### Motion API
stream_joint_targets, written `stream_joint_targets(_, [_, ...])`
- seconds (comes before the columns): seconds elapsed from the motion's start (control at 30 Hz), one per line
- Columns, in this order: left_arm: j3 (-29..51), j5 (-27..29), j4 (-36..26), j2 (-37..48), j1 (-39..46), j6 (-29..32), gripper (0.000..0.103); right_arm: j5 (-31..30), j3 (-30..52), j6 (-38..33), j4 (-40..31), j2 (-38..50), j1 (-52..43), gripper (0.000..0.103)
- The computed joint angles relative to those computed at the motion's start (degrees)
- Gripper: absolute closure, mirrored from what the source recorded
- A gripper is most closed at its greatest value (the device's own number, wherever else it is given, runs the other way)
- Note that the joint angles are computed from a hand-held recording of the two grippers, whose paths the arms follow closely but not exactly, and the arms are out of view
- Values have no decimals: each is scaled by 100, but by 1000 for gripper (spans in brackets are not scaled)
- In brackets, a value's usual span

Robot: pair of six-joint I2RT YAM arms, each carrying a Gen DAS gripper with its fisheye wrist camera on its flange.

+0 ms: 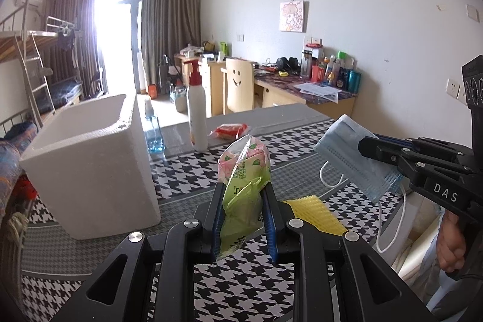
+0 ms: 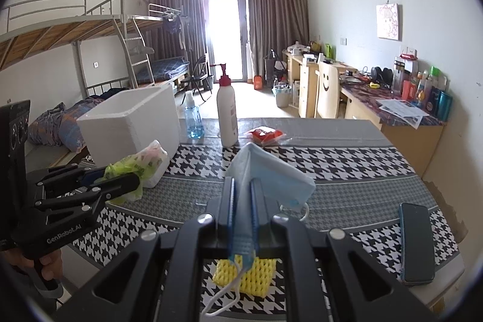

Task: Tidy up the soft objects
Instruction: 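Lift and carry the bag and mask toward the white foam box with both tools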

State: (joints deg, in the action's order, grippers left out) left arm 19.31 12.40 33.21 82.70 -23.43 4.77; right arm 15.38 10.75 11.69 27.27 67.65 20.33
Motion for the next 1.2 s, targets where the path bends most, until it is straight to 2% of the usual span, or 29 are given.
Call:
stream_joint_targets(0.6, [-286, 92, -248, -1034, 347, 144, 78, 439, -34, -39, -140, -651, 505, 90])
stream_joint_targets(1.2, [-237, -159, -154, -1232, 508, 104, 78, 518, 314, -246, 54, -304, 823, 90])
